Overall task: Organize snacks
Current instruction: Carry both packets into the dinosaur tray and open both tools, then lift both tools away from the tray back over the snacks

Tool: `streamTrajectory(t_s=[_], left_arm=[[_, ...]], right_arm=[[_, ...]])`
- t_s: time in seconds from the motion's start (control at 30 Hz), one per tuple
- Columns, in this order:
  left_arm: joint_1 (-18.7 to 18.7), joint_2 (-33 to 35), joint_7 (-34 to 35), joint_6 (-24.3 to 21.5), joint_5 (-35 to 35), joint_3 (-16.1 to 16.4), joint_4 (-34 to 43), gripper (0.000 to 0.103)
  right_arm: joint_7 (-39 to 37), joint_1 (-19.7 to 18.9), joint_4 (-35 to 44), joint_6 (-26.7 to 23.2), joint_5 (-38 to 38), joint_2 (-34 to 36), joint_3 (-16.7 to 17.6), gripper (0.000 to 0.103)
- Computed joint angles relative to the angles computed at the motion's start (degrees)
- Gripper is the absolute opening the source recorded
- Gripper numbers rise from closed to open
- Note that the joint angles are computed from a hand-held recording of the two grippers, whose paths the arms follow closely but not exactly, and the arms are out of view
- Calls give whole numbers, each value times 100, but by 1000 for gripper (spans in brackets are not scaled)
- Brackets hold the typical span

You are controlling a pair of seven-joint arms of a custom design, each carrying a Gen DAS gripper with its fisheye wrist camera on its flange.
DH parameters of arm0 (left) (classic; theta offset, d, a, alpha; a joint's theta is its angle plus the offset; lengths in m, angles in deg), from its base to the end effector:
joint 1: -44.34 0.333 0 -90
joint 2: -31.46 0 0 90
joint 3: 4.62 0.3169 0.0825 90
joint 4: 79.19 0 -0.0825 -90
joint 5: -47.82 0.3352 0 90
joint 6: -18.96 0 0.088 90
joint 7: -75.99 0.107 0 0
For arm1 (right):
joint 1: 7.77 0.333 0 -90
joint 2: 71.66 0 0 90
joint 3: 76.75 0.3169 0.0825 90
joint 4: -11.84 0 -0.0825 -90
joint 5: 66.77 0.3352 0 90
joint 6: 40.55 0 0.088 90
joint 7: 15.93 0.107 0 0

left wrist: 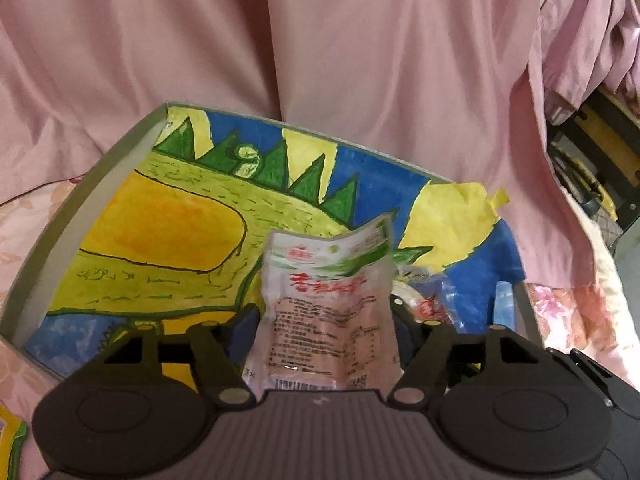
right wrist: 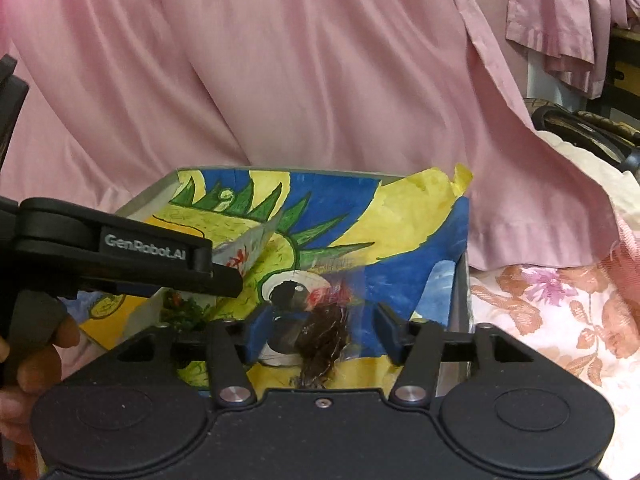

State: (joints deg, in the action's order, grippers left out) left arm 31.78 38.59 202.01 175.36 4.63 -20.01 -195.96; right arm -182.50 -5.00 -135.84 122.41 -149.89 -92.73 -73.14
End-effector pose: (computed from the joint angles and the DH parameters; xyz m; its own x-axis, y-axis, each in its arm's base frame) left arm 0.5190 -0.2397 0.4689 -0.5379 -0.7895 0.2956 -0.7463 0.2828 -0.6026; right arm 0.3799 0.0963 0.4519 -0.3343 -0.9387 -0.0840 -0.5371 0.2630 -0.8015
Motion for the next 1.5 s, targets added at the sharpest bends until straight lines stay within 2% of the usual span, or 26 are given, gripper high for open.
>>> streamTrajectory(t_s=[0.17, 0.37, 0.63, 0.73, 0.97, 1.17, 1.5], left_arm=[[143, -370, 600, -188, -828, 39, -160, 85], [123, -1155, 1580, -275, -1829, 354, -622, 96], [11, -2370, 2545, -404, -2547, 931, -1462, 102], [-12, -2887, 2857, -417, -2754, 1129, -1860, 102], [43, -4176, 3367, -508, -2864, 1535, -2894, 103], [177, -5069, 3802, -683, -2606, 1898, -3588, 103], [596, -5850, 3965, -1172, -1707, 2323, -4291, 103]], right_arm=[[-183, 84, -227, -334, 261, -478, 178, 80], [-358, 246, -463, -863, 660, -1326, 565, 91], [-706, 625, -583, -1733, 1250, -2485, 1345, 102], [-868, 825, -578, -2080, 1577, -2840, 1664, 102], [-1080, 1281, -486, -3003, 2383, -3350, 2487, 102], [-932, 1709, -312, -3876, 3043, -3369, 3152, 102], [-245, 2505, 10, -5086, 3758, -2725, 3725, 102]])
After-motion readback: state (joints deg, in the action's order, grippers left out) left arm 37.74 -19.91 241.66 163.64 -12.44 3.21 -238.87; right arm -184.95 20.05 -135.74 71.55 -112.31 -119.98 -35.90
